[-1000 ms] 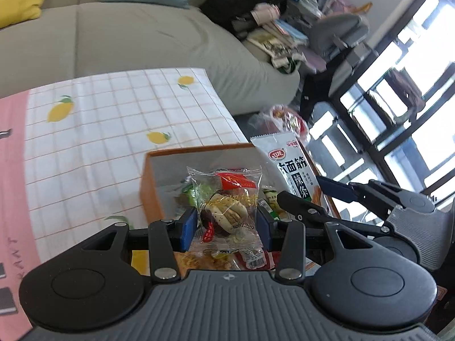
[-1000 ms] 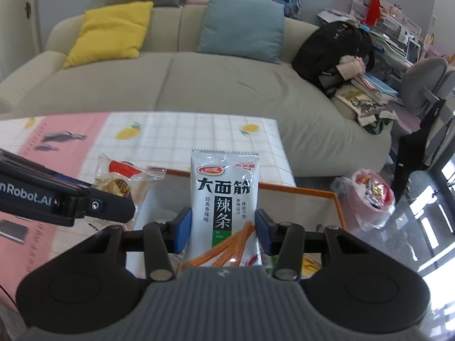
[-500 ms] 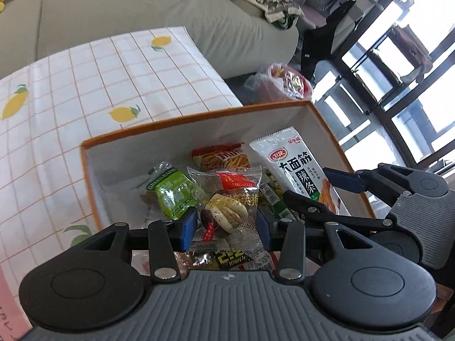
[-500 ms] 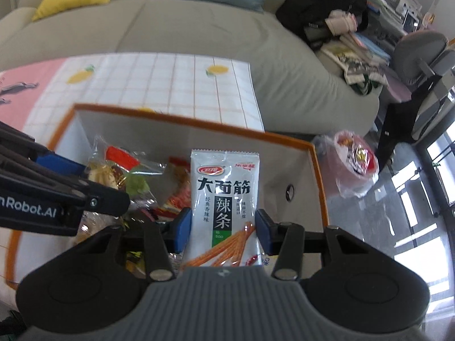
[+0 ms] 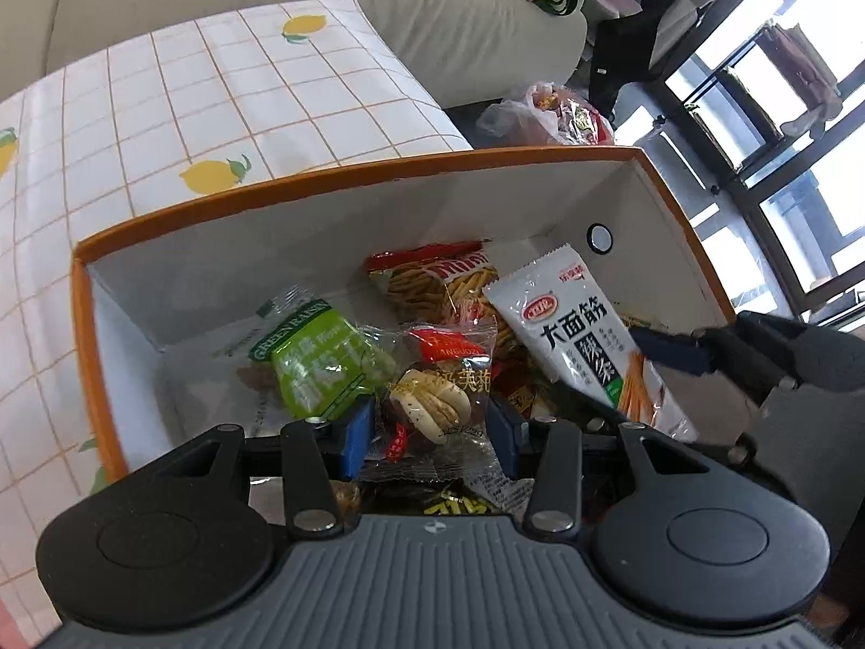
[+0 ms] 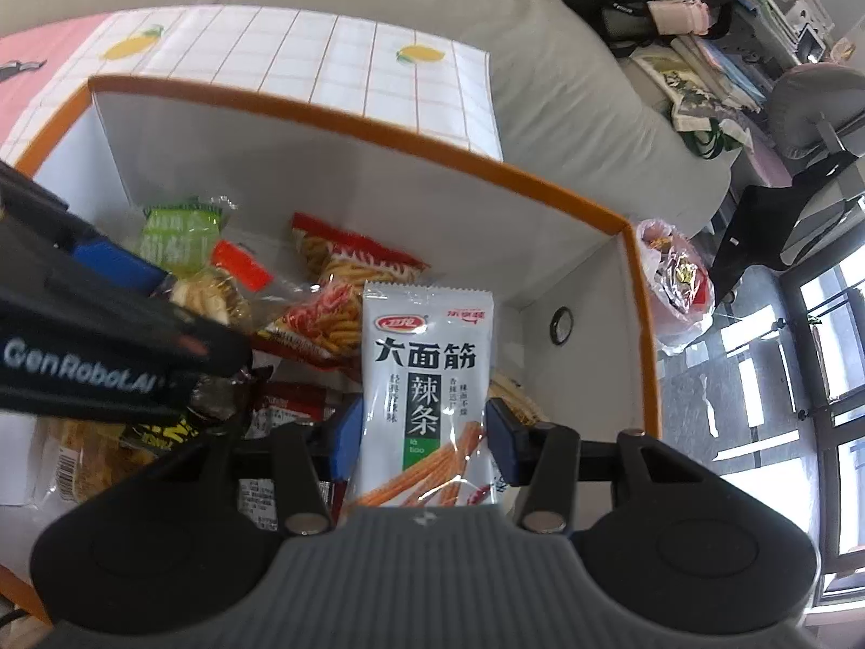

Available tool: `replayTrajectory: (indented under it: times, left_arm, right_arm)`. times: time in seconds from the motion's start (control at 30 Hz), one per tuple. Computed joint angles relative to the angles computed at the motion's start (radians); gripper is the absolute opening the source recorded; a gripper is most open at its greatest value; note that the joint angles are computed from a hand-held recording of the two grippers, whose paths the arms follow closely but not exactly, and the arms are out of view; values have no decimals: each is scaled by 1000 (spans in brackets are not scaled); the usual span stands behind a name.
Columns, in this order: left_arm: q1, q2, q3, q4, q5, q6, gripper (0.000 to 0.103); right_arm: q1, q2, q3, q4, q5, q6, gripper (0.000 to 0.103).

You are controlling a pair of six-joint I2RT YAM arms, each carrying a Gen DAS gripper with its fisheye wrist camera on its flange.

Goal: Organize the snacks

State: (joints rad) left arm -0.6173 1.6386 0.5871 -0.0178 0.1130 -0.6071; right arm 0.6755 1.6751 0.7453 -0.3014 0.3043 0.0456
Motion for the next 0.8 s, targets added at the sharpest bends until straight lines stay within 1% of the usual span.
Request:
replayTrajectory:
  times: [0.1, 0.17, 0.27, 0.37, 0.43, 0.5, 0.63, 0.73, 0.8]
  left_arm:
    - [-9, 24, 27, -11, -20, 4, 51]
    - [-17, 33, 45, -31, -24, 8, 56]
    - [-18, 35, 47, -33, -8, 12, 63]
    - [-17, 24, 43, -41, -3, 6, 69]
    - [-19, 1, 40, -64, -11, 5, 76]
    - [-27, -32, 34, -84, -28, 4, 76]
    - [-38, -146, 14, -150, -52, 18, 78]
    - [-59, -247, 10, -243, -103, 18, 78]
    - [-71, -318, 6, -303, -133, 18, 78]
  right_arm:
    - [4, 4, 1, 2, 1, -7, 49]
    - [3, 5, 4, -1, -3, -14, 49]
    - [2, 6, 10, -7, -4, -27, 51]
    - [18, 0, 8, -15, 15, -28, 61]
    - [21, -11, 11, -30, 17, -40, 68]
    - [27, -26, 19, -54, 24, -42, 72]
    - [36, -74, 36, -108, 36, -41, 89]
    - [60, -117, 55, -173, 66, -24, 96]
    - [84, -158, 65, -222, 90, -5, 97]
